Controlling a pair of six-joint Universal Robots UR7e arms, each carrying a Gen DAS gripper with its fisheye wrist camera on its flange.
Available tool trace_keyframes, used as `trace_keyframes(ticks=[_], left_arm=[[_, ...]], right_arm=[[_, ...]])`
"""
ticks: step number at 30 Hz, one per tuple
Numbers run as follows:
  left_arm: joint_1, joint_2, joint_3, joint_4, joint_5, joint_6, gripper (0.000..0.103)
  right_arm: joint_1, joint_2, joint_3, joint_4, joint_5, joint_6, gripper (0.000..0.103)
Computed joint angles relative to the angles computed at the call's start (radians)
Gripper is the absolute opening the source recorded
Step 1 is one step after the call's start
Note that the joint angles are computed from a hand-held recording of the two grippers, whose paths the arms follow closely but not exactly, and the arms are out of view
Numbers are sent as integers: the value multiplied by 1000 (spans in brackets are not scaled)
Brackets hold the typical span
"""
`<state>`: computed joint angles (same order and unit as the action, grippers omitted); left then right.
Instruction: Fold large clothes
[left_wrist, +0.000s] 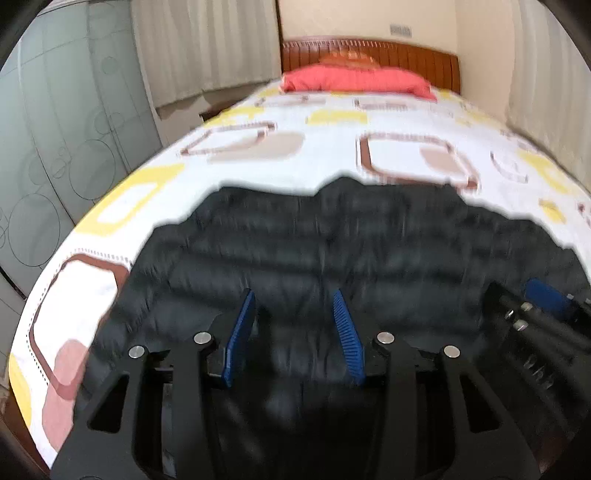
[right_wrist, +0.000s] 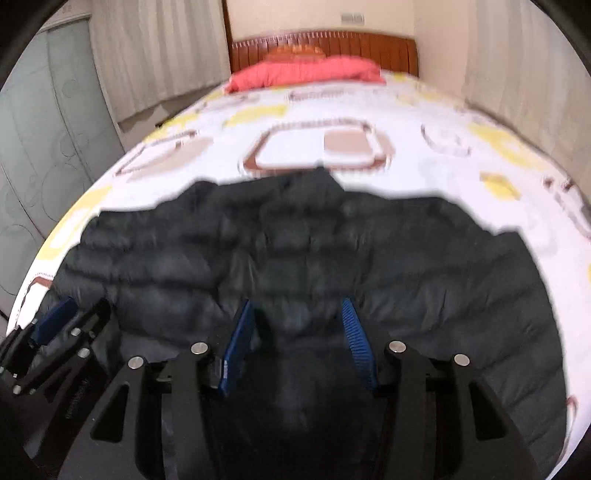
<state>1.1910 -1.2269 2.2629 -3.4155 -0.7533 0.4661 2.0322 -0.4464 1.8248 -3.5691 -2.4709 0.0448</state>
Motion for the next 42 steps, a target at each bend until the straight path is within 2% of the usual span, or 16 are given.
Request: trace_keyframes(ticks=[2,4,6,9,12,14,15,17,21,24,25,27,28,30,34,42], left_arm=[[4,27,-32,0,5,4,45],[32,64,-76,65,1,-13,45],[55,96,-103,102,1,-5,45],[41,33,-76,128,-27,-40,41],[45,9,-40,57,-8,2,41],[80,30,-45,53,-27,3,44],[90,45,-46,25,-36,11,44],[70,72,-42,-33,2,48,43],[70,-18,-38,102,-39,-62,43],[73,-98,-16,160,-73,-132,44],[70,-108,-3,146,-64,-119,45],[69,-92,13,88,-30,-71,57],[75,-74,13,60,-9,-49,57],[98,-61,4,63,-20,-52,60],[108,10,-4,-48,-5,28,62],[108,19,2,-71,-6,31,62]], right_arm=[[-12,11,-28,40,14,10,50],[-40,29,-49,96,35,37,51],[-55,49,-57,66,45,23,52],[-30,21,-39,93,29,41,51],[-2,27,-11,42,-33,15,51],[-16,45,-2,15,-23,9,52],[-25,70,-5,-43,-17,-23,52],[-22,88,-25,-58,-36,-51,53],[-14,34,23,-31,-4,11,52],[9,11,55,-41,-11,44,52],[16,12,57,-44,-20,40,52],[28,22,52,-47,-42,23,52],[30,30,45,-40,-53,17,52],[16,39,41,-13,-48,29,53],[-11,77,29,-87,-33,-22,55],[-3,94,19,-104,-59,-37,55]])
